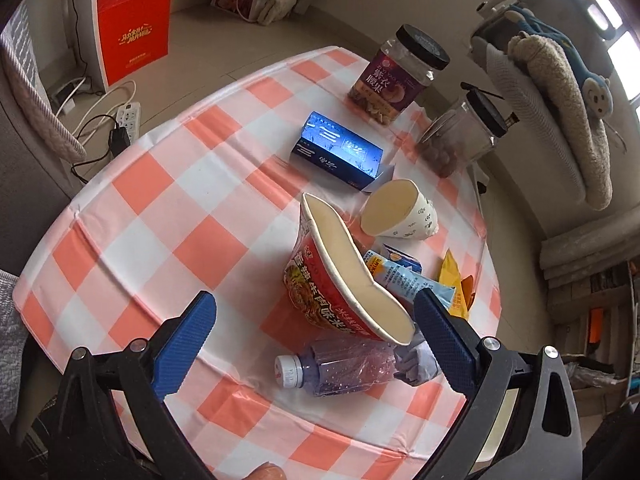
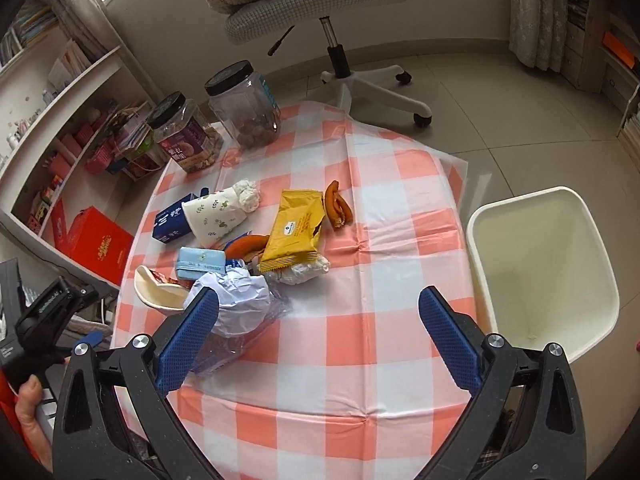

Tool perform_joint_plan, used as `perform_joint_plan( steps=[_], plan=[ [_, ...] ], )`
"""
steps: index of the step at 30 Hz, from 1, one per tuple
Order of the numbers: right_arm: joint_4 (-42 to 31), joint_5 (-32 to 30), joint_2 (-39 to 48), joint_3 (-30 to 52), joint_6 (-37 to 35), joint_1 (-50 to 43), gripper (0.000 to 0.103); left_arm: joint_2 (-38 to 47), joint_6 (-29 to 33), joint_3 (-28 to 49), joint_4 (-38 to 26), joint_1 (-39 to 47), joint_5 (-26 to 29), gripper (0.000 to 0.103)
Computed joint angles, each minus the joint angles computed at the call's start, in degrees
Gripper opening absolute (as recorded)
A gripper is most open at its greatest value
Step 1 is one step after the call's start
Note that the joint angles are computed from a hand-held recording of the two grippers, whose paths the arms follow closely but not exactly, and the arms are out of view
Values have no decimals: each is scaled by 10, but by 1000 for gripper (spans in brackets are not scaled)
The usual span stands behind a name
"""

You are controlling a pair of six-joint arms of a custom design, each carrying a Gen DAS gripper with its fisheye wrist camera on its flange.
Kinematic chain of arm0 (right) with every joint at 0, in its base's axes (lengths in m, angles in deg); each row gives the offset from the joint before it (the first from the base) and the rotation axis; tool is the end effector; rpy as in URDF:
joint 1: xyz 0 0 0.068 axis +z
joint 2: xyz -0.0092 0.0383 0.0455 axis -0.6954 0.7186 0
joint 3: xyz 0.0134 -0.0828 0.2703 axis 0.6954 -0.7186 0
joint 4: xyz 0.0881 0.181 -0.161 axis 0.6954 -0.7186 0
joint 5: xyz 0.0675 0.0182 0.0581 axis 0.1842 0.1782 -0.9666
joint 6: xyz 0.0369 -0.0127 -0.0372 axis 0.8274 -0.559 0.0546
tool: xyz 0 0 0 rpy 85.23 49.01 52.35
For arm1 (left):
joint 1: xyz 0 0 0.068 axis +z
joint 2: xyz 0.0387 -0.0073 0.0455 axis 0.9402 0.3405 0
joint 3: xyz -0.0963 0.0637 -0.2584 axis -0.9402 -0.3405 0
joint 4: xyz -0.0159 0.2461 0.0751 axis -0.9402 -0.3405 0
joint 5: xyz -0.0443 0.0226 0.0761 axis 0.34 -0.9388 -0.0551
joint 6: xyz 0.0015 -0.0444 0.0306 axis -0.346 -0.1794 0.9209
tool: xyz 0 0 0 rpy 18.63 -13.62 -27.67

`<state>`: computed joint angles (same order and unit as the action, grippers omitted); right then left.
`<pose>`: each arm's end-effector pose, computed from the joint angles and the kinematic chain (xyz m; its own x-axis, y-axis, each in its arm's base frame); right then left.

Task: Collect trash
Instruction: 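Grasp the red noodle cup rim with the left tool while the right tool approaches the crumpled plastic bag, then grasp the crumpled plastic bag with the right tool while the left tool holds the noodle cup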

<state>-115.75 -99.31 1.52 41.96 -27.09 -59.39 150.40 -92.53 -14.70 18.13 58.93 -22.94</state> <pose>0.2740 -0.0615 0.2920 -0.8399 0.2180 -0.4970 0.0601 0.9475 0.3140 0.2705 -0.0532 0.2772 -0.7185 -0.6064 -0.3405 -0.4943 0.7897 -0.3633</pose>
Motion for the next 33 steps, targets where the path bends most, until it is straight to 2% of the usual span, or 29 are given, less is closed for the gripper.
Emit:
perform_joint_plan(
  steps=[2,3,5,7,9,10,12,13,16,24,29,33],
  plan=[
    [12,18,2,-3,2,9,96,37,-25,12,12,-1,10,89],
    [15,26,5,-3,3,14,96,55,-38,16,18,0,21,82],
    [17,28,22,2,5,20,96,86,-59,20,38,3,44,78],
    [17,25,38,7,8,30,96,108,-76,21,55,0,50,72],
    [17,25,54,10,17,39,96,130,-82,29,61,-4,52,70],
    [15,22,61,12,24,43,96,144,-77,36,57,-6,50,61],
    [7,7,78,17,37,47,96,152,-75,28,64,-3,63,52],
    [3,0,87,21,45,50,96,147,-73,22,66,-1,68,42],
    [-4,-12,107,24,73,63,96,120,-42,15,59,2,64,27],
    [5,23,113,-5,101,118,96,-16,69,7,24,-9,-19,27],
    [36,24,100,-34,125,125,96,-68,93,-4,17,20,-1,27],
    [70,55,89,-43,123,157,96,-86,95,-14,17,46,27,27]
  ],
)
